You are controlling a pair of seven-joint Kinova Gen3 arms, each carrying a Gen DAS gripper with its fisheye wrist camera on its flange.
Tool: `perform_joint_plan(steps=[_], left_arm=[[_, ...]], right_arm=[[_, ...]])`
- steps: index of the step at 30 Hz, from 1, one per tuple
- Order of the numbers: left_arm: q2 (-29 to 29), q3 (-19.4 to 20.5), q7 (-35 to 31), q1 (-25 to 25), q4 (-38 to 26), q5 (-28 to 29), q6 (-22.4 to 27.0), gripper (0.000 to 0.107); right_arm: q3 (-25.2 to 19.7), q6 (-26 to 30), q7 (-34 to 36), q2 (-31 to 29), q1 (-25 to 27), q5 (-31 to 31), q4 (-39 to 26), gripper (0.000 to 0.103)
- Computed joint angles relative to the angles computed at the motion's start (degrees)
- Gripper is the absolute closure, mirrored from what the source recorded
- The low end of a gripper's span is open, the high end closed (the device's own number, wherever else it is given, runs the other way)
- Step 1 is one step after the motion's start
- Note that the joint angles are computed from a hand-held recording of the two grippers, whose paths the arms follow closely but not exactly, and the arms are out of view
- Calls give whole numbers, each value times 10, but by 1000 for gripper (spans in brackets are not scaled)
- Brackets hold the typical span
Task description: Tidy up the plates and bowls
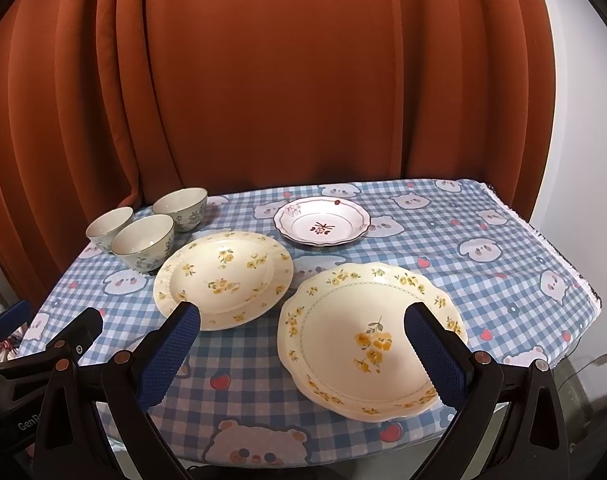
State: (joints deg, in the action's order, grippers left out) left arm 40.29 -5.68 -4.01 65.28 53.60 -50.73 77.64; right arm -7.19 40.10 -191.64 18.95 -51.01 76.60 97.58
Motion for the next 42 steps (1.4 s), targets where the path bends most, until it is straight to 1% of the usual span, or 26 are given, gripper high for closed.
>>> perform_joint_plan(steps=[11,15,19,26,31,35,39,42], left_arm=[[1,0,1,2,-1,-1,3,7],[-10,3,-1,-3,16,-1,-8,8],[-26,10,-1,-15,37,3,-23,9],[-51,22,-20,-38,67,4,-46,9],[-67,30,-30,-52,91,2,-66,9],[-78,40,-36,-72,109,15,-92,9],[-76,44,-49,-82,109,25,-108,9],[-66,45,-66,-87,94,32,-116,11]], right_arm=[[-2,7,4,0,-2,-1,-1,0],[-3,14,15,4,-5,-13,-9,0],[-2,29,53,14,-10,-50,-36,0],[12,60,112,35,-33,-116,-92,0],[27,87,126,49,-56,-143,-125,0],[35,108,141,63,-67,-171,-154,0],[44,120,152,71,-72,-193,-168,0],[51,123,154,74,-73,-201,-171,0]])
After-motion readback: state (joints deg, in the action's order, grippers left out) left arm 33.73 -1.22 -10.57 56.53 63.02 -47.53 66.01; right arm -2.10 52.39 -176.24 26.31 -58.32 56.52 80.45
